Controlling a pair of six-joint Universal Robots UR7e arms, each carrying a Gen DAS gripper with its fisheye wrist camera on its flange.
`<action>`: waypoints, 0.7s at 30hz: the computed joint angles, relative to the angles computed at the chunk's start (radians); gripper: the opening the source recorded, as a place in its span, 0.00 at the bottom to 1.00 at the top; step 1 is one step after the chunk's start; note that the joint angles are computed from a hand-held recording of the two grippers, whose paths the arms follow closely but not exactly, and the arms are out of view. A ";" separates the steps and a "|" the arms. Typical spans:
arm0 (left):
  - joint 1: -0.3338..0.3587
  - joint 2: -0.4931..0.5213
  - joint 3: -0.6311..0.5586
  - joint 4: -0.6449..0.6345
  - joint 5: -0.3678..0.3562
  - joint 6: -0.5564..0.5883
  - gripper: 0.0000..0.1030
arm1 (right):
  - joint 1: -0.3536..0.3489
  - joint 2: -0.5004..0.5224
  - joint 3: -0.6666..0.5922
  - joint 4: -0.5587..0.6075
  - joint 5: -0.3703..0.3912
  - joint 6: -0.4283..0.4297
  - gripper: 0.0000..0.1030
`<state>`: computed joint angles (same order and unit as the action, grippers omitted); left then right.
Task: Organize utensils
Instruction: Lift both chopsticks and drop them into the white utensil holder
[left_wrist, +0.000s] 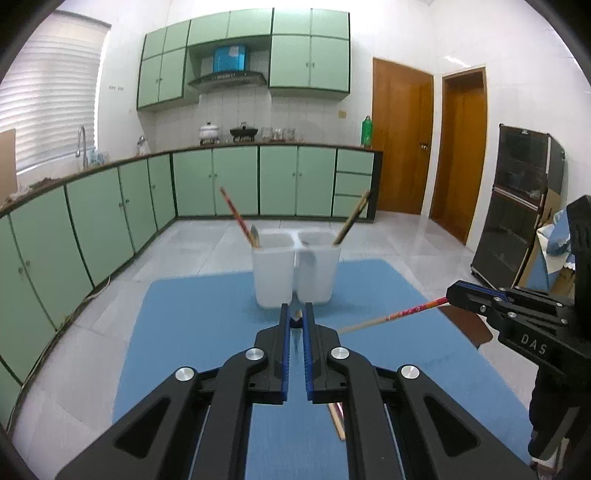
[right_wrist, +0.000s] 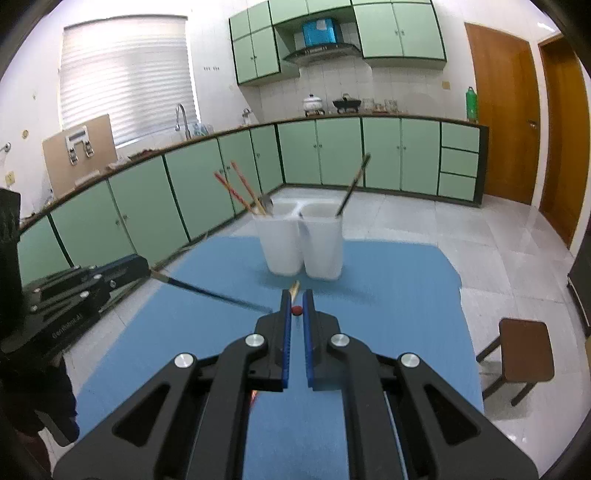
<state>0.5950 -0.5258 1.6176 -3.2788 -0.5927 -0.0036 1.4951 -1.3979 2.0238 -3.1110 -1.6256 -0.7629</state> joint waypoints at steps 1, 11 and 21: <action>0.002 -0.001 -0.008 -0.007 -0.005 0.015 0.06 | 0.006 0.000 -0.010 0.008 0.004 -0.002 0.05; 0.036 0.023 -0.136 0.003 -0.070 0.121 0.06 | 0.075 0.054 -0.185 0.155 -0.007 -0.008 0.05; 0.058 0.069 -0.312 -0.030 -0.121 0.261 0.06 | 0.142 0.139 -0.388 0.183 0.012 0.000 0.05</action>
<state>0.6526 -0.4568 1.3054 -3.3084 -0.7136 0.2573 1.6369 -1.2591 1.6357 -2.9278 -1.6140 -0.7633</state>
